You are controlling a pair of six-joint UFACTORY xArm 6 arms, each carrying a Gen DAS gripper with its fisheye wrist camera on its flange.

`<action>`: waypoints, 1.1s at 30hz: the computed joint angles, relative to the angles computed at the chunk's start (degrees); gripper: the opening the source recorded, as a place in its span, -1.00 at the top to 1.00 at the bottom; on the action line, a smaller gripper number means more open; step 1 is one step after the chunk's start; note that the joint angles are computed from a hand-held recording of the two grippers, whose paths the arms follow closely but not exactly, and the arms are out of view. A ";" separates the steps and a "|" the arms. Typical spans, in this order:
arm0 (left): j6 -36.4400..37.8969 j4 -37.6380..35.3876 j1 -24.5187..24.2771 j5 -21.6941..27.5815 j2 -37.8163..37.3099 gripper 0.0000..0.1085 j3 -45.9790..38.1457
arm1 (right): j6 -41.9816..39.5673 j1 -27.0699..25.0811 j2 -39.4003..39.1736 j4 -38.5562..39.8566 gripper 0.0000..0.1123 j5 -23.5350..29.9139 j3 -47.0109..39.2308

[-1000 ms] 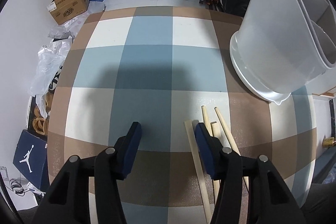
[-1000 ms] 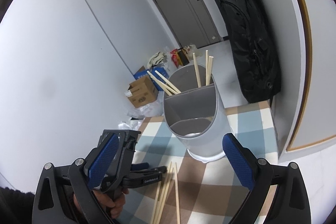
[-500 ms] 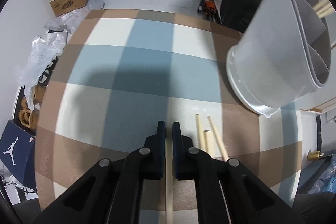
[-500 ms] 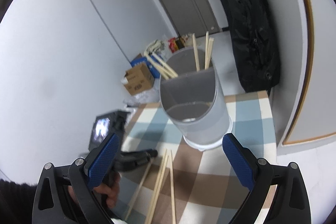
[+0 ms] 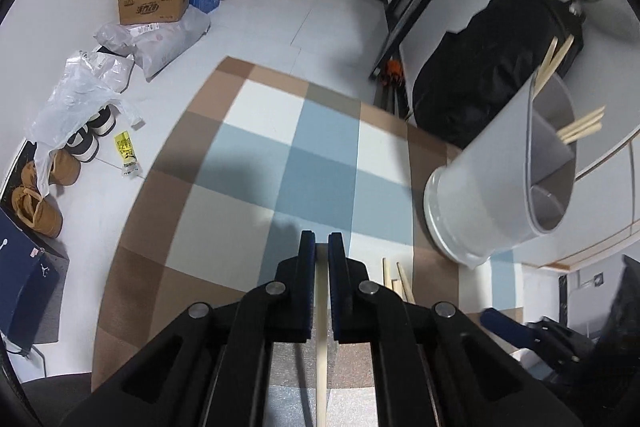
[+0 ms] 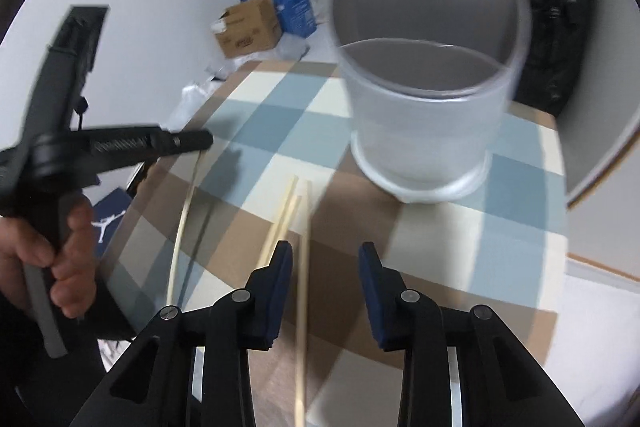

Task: Organize utensils
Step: 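Close the right tool on a stick while the left tool lifts its stick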

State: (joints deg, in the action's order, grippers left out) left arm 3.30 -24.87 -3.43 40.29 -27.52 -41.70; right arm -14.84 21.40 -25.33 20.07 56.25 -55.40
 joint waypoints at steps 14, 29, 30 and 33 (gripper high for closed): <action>7.45 -10.04 4.74 -0.58 1.71 0.96 -1.48 | 5.93 4.26 13.15 -10.24 0.59 3.42 -9.60; 8.71 -12.99 6.37 0.73 0.99 0.96 -1.37 | 7.05 7.27 16.59 -14.49 0.79 3.85 -13.51; 8.69 -12.88 6.30 0.62 0.92 0.96 -1.33 | 7.08 7.24 16.73 -14.62 0.85 3.89 -13.68; 9.00 -12.98 6.21 0.64 0.90 0.96 -1.39 | 7.60 7.48 17.40 -14.81 0.94 3.63 -14.17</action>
